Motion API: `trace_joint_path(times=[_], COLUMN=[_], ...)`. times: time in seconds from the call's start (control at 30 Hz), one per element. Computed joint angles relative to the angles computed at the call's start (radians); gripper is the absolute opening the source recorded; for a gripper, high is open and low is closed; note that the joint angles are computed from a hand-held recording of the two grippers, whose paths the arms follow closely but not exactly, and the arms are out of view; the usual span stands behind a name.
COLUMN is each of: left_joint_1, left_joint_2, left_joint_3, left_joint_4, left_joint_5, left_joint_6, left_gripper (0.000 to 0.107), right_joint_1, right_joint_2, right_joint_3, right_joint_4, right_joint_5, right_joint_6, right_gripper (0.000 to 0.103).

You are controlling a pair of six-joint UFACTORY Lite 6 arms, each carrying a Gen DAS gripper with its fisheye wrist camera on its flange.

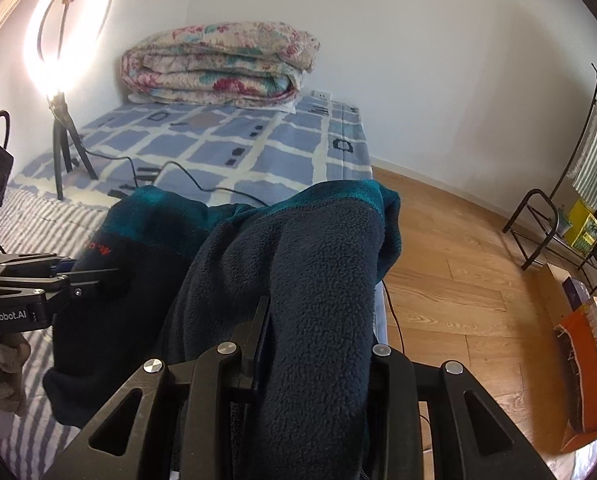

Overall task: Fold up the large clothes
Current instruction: 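Lift the folded jacket with both tools and carry it along the bed, then lower the folded jacket onto the bed and open both tools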

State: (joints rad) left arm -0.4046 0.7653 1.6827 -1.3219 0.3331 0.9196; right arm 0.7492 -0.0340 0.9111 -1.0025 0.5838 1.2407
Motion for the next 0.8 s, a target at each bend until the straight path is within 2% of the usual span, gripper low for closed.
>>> trace_joint_path(times=[0.13, 0.4, 0.6, 0.8], left_joint_1=[-0.009, -0.011, -0.008, -0.025], left_joint_2=[0.012, 0.015, 0.026, 0.033], left_joint_3=[0.027, 0.024, 0.027, 0.028], left_joint_4=[0.142, 0.312, 0.465, 0.656], left_joint_5=[-0.018, -0.037, -0.042, -0.073], left_joint_6=[-0.111, -0.26, -0.402, -0.566], left_gripper=[0.034, 0.034, 0.034, 0.034], right_joint_1=[-0.055, -0.114, -0.159, -0.208], right_joint_2=[-0.023, -0.009, 0.005, 0.015], right_joint_3=[-0.039, -0.048, -0.067, -0.103], right_joint_4=[-0.001, 0.064, 0.086, 0.098], right_joint_5=[-0.058, -0.082, -0.089, -0.09], right_joint_6=[0.001, -0.06, -0.047, -0.026], right_gripper=[0.029, 0.031, 0.036, 0.046])
